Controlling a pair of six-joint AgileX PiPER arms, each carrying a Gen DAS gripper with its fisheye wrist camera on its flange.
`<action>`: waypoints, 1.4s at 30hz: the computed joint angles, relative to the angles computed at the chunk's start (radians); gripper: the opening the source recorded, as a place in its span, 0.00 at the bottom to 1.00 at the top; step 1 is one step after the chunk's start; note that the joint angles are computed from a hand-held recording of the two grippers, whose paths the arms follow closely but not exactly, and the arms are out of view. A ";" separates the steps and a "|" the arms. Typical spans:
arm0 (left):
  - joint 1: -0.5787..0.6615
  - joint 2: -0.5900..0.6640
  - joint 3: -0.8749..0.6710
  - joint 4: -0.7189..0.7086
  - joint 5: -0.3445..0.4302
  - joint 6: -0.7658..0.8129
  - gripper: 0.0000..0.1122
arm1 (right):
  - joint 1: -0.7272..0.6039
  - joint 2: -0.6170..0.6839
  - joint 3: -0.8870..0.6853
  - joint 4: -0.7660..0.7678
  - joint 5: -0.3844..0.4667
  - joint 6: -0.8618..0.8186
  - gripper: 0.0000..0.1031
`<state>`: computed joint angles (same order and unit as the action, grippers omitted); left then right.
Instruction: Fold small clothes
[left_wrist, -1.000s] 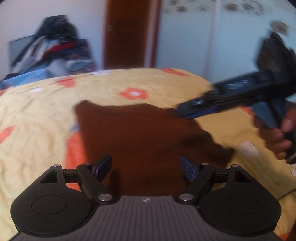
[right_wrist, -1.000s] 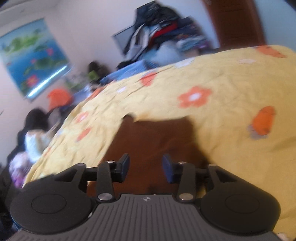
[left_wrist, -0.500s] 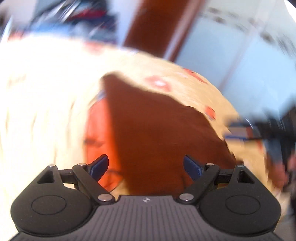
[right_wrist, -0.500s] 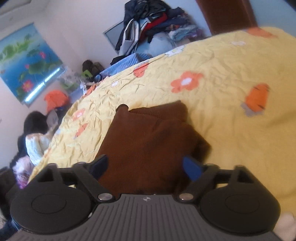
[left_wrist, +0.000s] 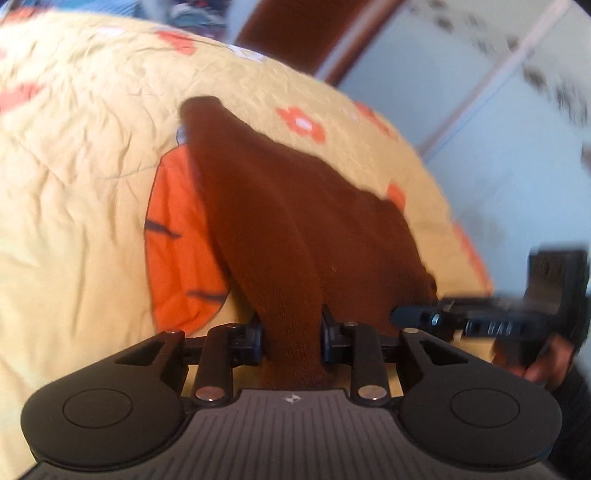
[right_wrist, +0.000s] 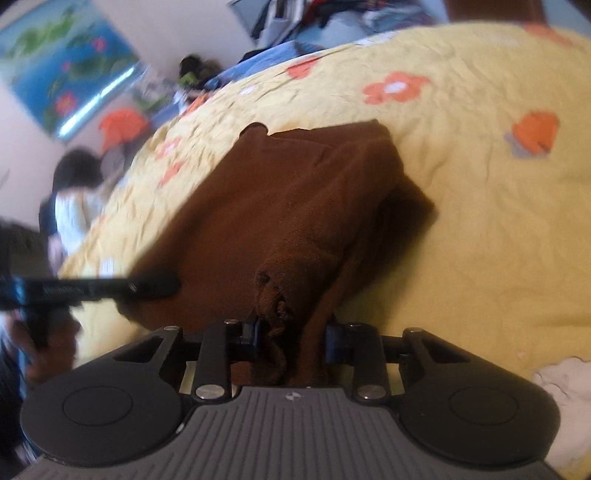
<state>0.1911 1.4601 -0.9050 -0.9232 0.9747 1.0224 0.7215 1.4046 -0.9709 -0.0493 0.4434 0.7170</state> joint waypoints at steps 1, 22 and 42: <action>-0.033 -0.007 0.018 0.027 -0.067 0.003 0.27 | 0.018 0.005 0.000 -0.043 0.020 0.041 0.37; -0.339 -0.027 0.104 -0.095 -0.470 0.242 0.74 | -0.235 0.303 -0.299 0.454 -0.045 -0.461 0.59; -0.394 -0.111 0.131 0.072 -0.524 0.014 0.72 | -0.016 -0.099 0.077 -0.332 -0.101 0.498 0.90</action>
<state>-0.2028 1.3488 -0.7737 -0.8512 0.4510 1.0361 0.7050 1.3056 -0.8938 -0.3811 0.3427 1.2152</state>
